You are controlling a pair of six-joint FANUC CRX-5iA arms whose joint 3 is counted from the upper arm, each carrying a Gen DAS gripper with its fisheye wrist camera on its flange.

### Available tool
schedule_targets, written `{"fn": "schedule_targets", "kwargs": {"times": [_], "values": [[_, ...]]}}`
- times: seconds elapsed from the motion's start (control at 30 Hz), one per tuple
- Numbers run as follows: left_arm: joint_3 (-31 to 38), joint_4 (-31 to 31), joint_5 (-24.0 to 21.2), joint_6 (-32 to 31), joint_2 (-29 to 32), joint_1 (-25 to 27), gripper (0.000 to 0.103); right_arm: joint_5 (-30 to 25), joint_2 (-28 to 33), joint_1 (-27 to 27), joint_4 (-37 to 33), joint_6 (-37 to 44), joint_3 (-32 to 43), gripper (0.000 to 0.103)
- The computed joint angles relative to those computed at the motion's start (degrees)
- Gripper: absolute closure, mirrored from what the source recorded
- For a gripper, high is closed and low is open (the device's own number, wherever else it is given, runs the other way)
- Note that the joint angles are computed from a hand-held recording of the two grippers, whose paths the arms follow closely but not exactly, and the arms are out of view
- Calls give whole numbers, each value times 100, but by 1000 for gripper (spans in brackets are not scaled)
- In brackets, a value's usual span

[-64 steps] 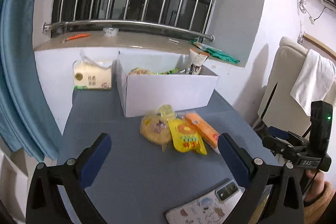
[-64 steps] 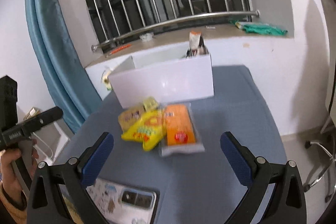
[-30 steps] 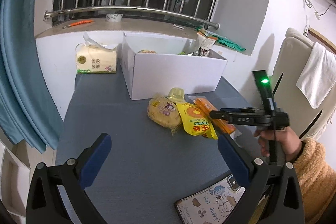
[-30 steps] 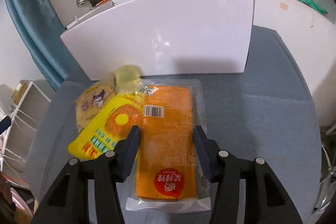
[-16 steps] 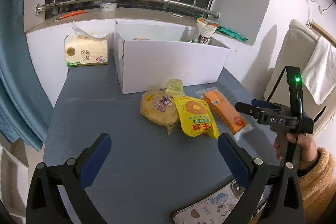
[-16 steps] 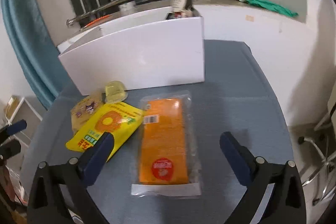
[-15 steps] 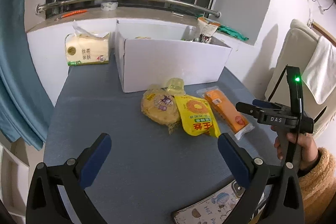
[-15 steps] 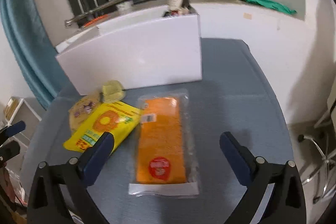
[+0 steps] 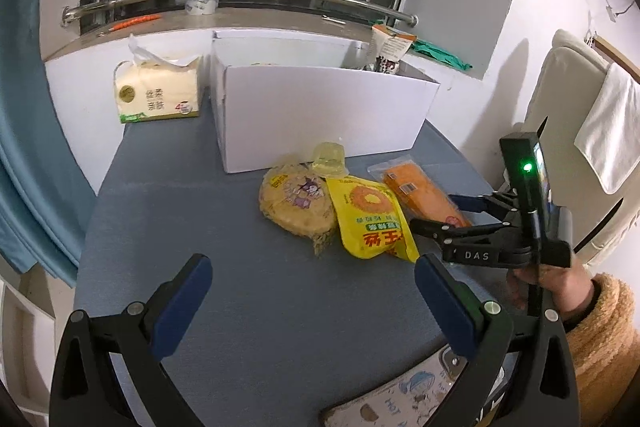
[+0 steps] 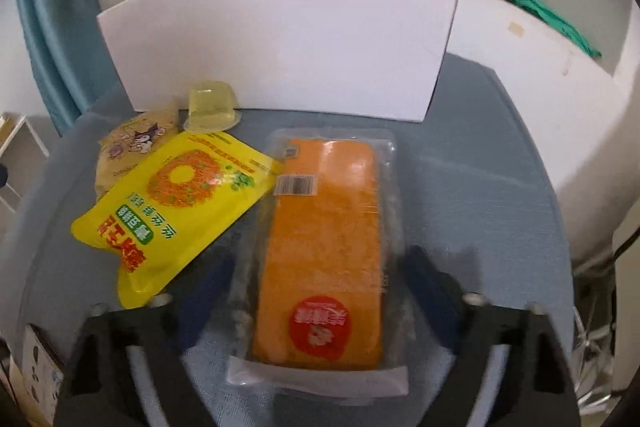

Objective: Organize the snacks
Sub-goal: 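Grasp the small clear jelly cup with the left gripper while the right gripper holds the orange packet, then drop the jelly cup and orange packet into the white box with both grippers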

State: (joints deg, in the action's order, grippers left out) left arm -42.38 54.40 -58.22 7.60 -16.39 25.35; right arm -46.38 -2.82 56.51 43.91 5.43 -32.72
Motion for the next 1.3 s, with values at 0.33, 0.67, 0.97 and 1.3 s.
{"fn": "schedule_targets", "kwargs": {"times": [0.33, 0.67, 0.97, 1.3], "values": [[829, -448, 1078, 1191, 839, -1462, 0, 300, -875, 117, 236, -662, -693, 45], [2135, -2010, 1750, 2996, 2177, -2419, 10, -263, -2122, 828, 979, -2196, -1595, 45], [1897, -1277, 1683, 2073, 2208, -2324, 51, -132, -2378, 875, 1023, -2403, -1820, 45], [973, 907, 810, 113, 1057, -1562, 51, 397, -2354, 557, 1839, -2812, -1789, 45]]}}
